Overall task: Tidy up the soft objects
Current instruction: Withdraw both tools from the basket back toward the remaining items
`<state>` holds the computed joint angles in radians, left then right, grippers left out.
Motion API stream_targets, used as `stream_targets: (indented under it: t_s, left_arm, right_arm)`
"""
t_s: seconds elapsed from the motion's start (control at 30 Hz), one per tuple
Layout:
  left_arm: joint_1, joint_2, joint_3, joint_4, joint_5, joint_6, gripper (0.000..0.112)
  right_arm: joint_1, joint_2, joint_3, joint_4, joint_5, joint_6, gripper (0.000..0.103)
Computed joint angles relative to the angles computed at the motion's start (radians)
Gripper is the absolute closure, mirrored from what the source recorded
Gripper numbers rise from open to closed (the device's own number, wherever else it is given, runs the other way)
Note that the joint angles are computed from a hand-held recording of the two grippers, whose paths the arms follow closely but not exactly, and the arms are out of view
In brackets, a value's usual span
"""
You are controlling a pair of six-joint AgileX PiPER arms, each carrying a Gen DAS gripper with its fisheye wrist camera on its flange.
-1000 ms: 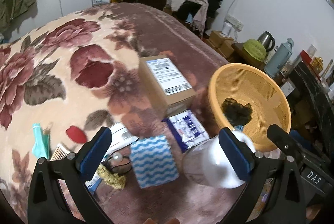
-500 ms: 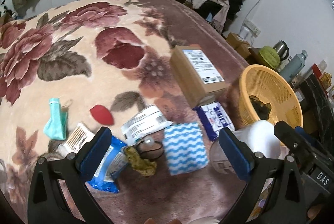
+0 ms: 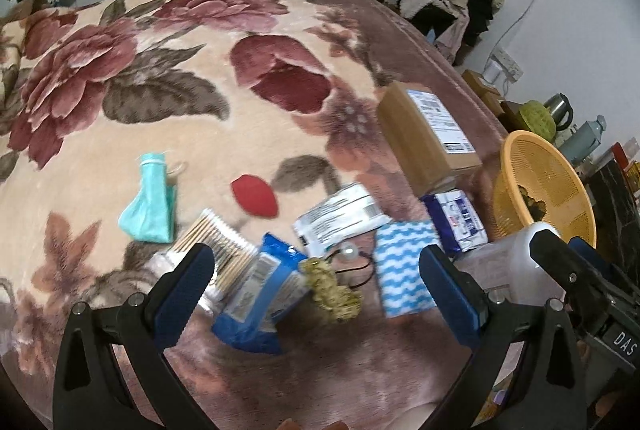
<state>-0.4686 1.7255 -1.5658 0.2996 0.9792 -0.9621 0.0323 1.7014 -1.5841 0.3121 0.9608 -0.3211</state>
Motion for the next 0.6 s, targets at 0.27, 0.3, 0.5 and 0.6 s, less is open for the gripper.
stream_targets:
  t_s: [0.27, 0.3, 0.5, 0.6]
  left_arm:
    - [0.044, -0.091, 0.153, 0.002, -0.052, -0.027, 0.01]
    - [0.05, -0.103, 0.173, 0.001, -0.058, -0.028, 0.01]
    - [0.088, -0.149, 0.262, -0.01, -0.088, -0.017, 0.01]
    - [0.112, -0.174, 0.31, -0.019, -0.105, -0.009, 0.01]
  right_arm:
    - [0.066, -0.008, 0.027, -0.027, -0.014, 0.025, 0.0]
    - [0.073, -0.008, 0.032, -0.031, -0.016, 0.029, 0.0]
    - [0.121, -0.01, 0.07, -0.052, -0.032, 0.047, 0.0]
    - [0.139, -0.008, 0.088, -0.058, -0.038, 0.052, 0.0]
